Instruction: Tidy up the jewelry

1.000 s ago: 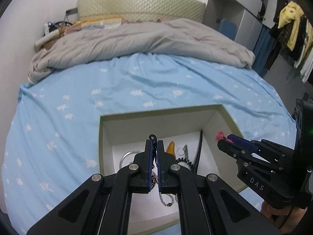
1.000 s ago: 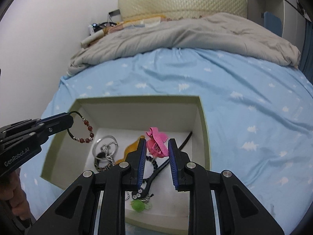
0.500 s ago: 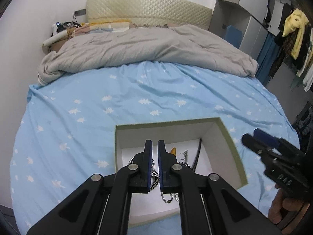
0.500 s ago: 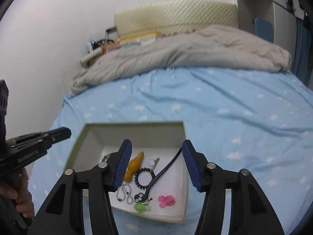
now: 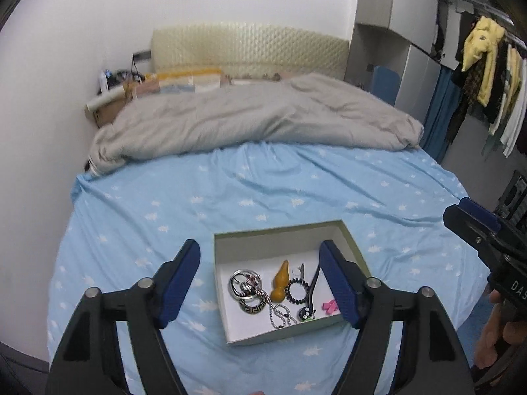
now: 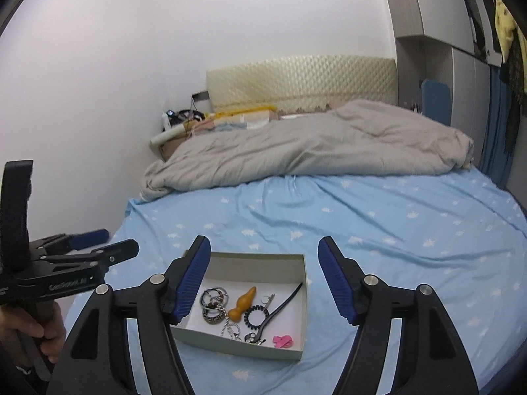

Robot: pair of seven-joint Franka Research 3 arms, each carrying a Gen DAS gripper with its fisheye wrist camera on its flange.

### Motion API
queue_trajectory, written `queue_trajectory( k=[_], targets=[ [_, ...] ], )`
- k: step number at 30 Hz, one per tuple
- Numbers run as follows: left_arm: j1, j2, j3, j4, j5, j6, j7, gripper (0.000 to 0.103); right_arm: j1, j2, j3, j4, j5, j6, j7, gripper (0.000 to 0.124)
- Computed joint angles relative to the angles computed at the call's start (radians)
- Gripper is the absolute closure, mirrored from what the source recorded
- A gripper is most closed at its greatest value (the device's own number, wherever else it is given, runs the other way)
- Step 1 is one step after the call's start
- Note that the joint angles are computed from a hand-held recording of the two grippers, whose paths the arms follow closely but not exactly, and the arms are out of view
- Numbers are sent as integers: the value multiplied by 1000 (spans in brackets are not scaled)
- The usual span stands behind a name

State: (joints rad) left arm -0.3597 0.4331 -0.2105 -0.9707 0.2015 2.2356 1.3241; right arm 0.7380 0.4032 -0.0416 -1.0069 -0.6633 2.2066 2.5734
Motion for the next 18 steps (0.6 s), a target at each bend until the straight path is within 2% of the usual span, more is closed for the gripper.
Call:
queue_trajectory(
  k=[4,6,10,12,16,18],
  targets=[
    [14,-82,-7,-79,-12,25,-3,27,23,-32,3,-19,-35,-6,16,56],
    [22,-127,-9,-128,-11,51,-12,15,39,-53,6,-36,-73,-15,36,50],
    [33,-208,-14,-220,0,107,-38,10,51,-86,28,-72,-120,-29,65,41],
    [39,-249,-17,-269,9,133,-44,0,59,-103,37,-94,-151,-47,92,33],
    [56,-325,-26,-374,-5,178,-55,0,72,-143,61,-152,-226,-82,146,22],
    [62,-347,-30,-408,-12,182,-49,0,63,-170,81,-195,-238,-78,169,22]
  ],
)
